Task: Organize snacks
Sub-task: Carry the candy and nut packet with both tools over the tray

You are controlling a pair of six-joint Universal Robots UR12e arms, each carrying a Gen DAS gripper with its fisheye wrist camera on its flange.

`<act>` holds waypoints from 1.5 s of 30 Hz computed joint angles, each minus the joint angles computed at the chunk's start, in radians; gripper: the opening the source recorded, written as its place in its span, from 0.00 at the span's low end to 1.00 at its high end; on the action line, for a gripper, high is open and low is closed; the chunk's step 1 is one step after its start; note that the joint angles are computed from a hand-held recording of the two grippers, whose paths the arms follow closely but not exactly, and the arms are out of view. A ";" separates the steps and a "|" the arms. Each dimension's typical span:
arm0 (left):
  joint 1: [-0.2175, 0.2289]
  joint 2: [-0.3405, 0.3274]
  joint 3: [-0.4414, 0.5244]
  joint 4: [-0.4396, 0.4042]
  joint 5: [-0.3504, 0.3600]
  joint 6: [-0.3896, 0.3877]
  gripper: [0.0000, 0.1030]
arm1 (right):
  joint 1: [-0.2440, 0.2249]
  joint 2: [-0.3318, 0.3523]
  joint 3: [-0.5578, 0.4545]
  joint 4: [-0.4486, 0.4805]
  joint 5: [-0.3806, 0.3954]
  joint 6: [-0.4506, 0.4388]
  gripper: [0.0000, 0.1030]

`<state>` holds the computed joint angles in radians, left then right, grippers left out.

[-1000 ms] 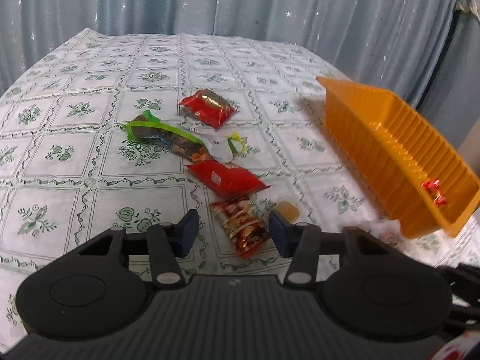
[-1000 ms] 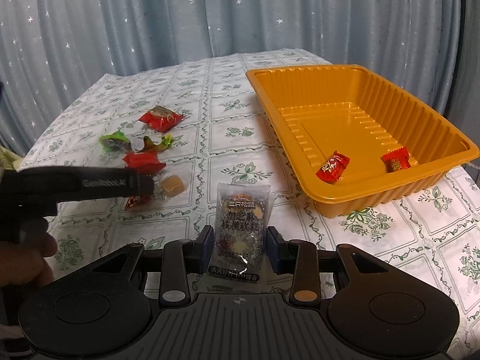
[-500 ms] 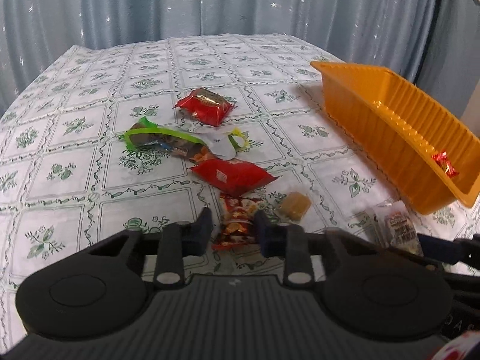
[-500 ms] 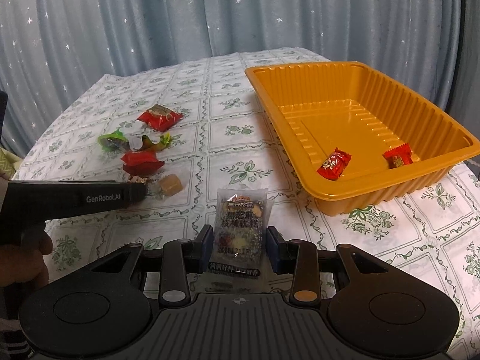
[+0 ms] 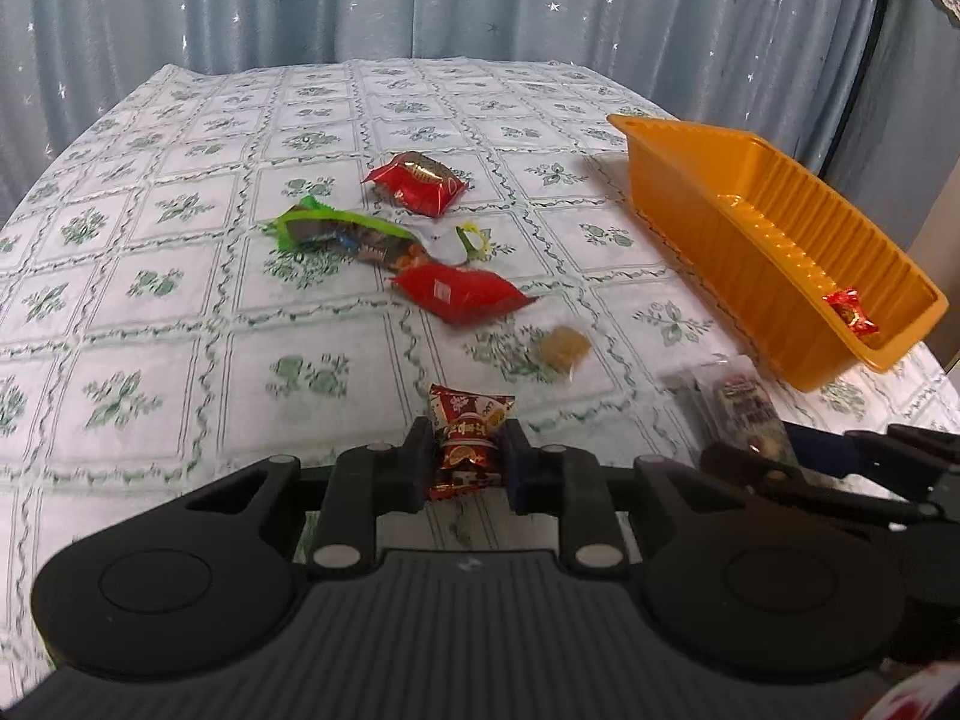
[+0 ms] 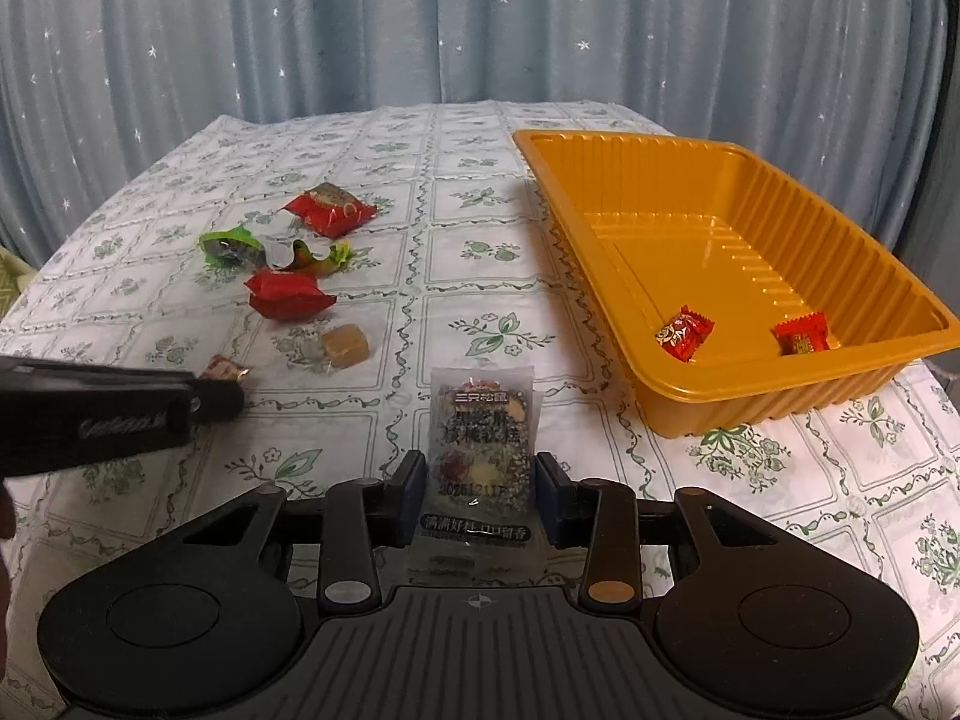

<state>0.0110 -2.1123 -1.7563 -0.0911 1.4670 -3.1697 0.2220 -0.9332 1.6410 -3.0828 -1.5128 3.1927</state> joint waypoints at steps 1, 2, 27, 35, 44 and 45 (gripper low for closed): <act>0.000 0.007 -0.008 0.002 -0.001 -0.005 0.21 | -0.001 -0.003 0.003 0.002 0.006 0.003 0.37; 0.001 0.013 -0.015 0.005 0.000 -0.010 0.21 | -0.002 -0.008 0.008 0.001 0.013 0.004 0.37; -0.042 0.169 -0.136 0.071 -0.003 -0.076 0.21 | -0.028 -0.169 0.172 -0.114 0.035 0.041 0.37; -0.059 0.179 -0.130 0.072 -0.014 -0.073 0.21 | -0.045 -0.195 0.197 -0.129 0.016 0.067 0.37; -0.073 0.169 -0.110 0.064 -0.037 -0.070 0.21 | -0.064 -0.203 0.204 -0.138 0.002 0.096 0.37; -0.075 0.167 -0.107 0.063 -0.038 -0.069 0.21 | -0.065 -0.204 0.205 -0.139 0.000 0.098 0.37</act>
